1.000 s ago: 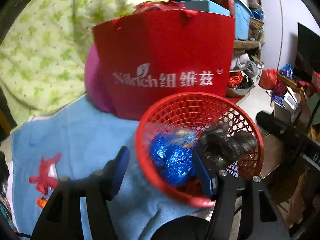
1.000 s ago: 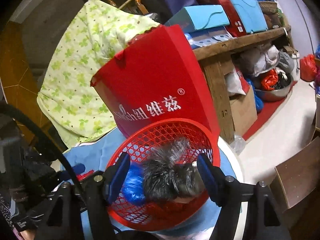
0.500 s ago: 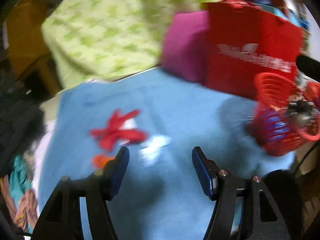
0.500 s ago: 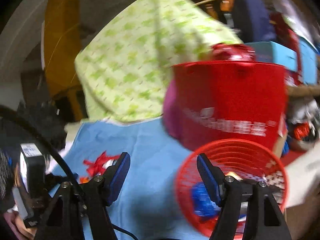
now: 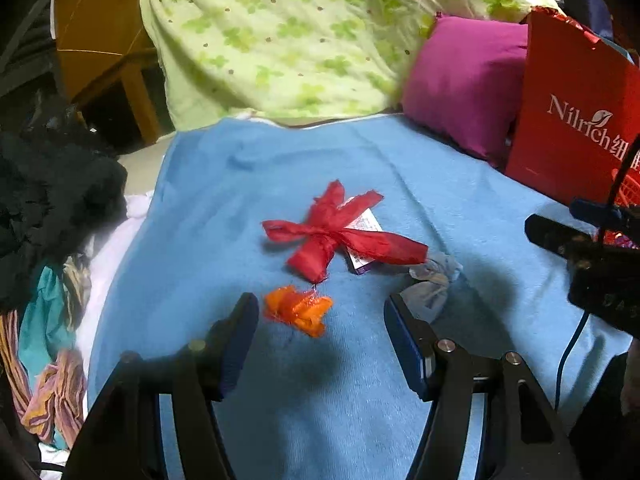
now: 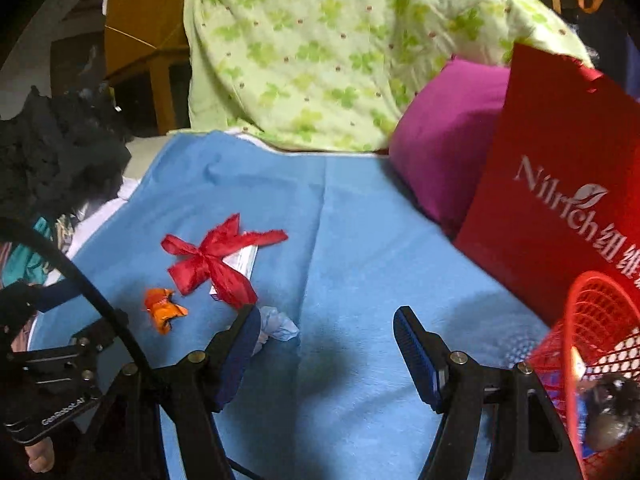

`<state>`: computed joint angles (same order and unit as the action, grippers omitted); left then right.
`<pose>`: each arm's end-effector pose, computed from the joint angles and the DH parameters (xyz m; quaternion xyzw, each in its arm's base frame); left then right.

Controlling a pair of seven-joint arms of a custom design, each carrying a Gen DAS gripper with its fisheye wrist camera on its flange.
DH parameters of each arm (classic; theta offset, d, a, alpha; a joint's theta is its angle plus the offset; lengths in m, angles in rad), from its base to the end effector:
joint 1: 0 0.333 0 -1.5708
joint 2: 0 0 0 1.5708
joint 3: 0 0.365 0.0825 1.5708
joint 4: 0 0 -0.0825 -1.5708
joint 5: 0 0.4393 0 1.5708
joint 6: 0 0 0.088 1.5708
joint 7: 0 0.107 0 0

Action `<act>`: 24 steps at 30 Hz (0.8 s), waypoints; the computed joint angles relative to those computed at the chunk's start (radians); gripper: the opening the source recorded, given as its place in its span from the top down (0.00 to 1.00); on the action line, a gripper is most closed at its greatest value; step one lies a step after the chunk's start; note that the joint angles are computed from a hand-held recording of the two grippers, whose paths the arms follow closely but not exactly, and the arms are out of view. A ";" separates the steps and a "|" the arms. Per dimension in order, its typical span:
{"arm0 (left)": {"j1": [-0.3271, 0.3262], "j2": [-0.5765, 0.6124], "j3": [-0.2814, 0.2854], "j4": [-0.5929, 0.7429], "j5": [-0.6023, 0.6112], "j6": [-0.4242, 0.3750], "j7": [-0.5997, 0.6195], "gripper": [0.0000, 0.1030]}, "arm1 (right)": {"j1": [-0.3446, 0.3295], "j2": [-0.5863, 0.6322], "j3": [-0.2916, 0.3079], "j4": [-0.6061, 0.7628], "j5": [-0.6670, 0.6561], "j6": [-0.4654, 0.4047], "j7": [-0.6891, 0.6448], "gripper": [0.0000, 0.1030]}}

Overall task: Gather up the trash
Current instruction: 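Grasp the red ribbon bow with the left tool while the right tool grasps the pale crumpled cloth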

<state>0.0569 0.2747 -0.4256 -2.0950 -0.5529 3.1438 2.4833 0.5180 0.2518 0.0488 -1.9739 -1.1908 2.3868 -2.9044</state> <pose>0.6477 -0.1831 0.3907 -0.4022 0.8279 -0.3096 0.2386 0.5766 0.3550 0.3770 -0.5059 0.7553 -0.3513 0.2240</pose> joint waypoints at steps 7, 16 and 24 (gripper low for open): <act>-0.126 0.075 0.151 0.076 0.135 -0.030 -0.126 0.36 | -0.031 0.072 -0.028 0.042 0.010 0.127 -0.032 0.30; -0.196 0.163 0.282 0.183 0.285 -0.067 -0.280 0.36 | -0.112 0.213 -0.056 0.106 0.145 0.544 -0.171 0.44; -0.166 0.246 0.256 0.340 0.334 -0.153 -0.324 0.36 | -0.175 0.299 0.014 0.146 0.441 0.560 -0.432 0.58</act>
